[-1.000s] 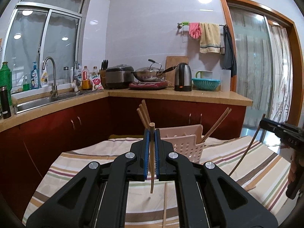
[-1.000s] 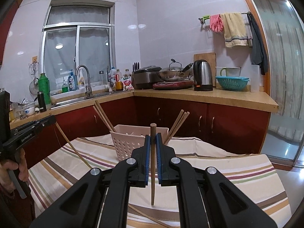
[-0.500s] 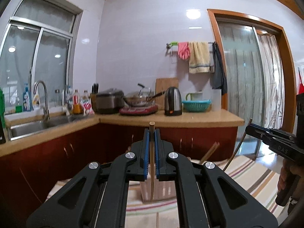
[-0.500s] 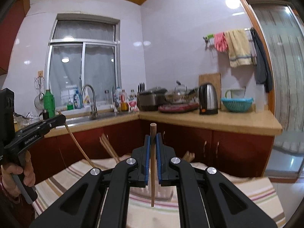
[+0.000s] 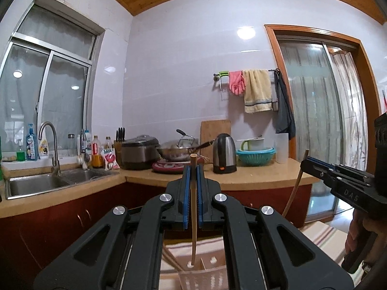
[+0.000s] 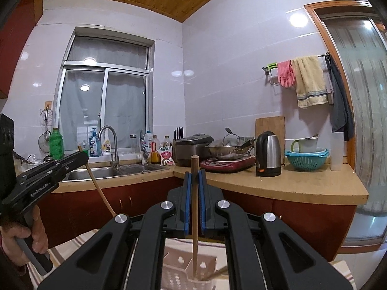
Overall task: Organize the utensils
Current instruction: 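Lower the left tool's chopstick into the caddy while the right tool inserts its own, then open both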
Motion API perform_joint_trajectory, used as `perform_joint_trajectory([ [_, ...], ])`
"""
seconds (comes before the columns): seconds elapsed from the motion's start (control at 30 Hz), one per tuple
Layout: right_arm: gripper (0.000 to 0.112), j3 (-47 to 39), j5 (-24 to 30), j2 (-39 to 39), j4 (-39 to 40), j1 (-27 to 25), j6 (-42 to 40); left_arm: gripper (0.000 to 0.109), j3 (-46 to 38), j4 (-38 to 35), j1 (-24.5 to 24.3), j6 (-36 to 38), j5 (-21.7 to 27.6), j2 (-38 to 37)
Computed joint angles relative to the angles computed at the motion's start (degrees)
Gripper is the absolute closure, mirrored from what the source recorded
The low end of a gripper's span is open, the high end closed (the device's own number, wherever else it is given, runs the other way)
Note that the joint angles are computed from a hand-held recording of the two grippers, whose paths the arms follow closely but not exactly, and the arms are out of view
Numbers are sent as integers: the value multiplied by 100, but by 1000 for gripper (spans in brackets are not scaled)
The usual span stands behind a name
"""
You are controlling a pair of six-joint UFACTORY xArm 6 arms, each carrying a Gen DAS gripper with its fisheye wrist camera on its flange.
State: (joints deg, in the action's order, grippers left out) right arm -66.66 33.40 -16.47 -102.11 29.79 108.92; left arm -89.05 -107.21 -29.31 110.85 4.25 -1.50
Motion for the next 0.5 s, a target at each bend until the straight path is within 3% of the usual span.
perform_joint_trajectory([
  [0.13,105,-336,-344,419,-121,-322,268,103,-500,439,-47,-571,-62,607],
  [0.5,105,-506,-948,1215,129,-741,601,103,-519,1722,77,-2099,47,1435],
])
